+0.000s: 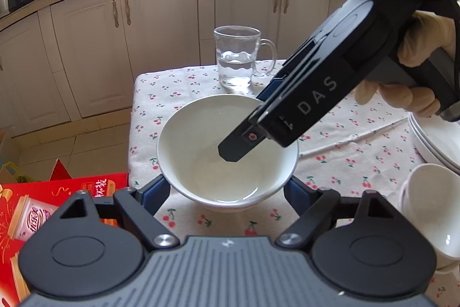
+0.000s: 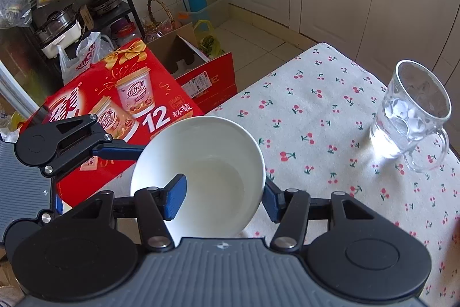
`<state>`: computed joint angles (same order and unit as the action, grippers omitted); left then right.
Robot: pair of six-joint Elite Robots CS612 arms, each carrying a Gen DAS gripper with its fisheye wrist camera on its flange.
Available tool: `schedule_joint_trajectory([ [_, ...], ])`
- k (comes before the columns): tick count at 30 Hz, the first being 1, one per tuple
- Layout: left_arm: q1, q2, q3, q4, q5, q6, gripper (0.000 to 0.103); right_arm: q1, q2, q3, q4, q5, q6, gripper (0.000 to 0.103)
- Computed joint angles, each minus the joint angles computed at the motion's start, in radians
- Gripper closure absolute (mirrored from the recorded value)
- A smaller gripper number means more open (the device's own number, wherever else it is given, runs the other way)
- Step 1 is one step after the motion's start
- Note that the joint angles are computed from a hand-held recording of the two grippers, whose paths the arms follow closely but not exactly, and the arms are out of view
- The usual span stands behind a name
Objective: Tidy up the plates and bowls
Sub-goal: 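Lift the pink-floral bowl and lower it onto the bowl stack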
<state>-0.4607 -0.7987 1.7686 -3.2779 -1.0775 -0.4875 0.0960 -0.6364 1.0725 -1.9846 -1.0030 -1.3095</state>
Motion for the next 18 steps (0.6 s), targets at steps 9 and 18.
schedule_joint_trajectory([
  [9,-0.047,-0.043,0.036,0.013,0.02,-0.01,0.018,-0.039,-0.064,0.089,0.002,0.017,-0.035,0.041],
  [18,-0.089,-0.075,0.055,0.012,0.043,0.005,0.018,-0.081,-0.127,0.17,-0.011,0.057,-0.073,0.041],
])
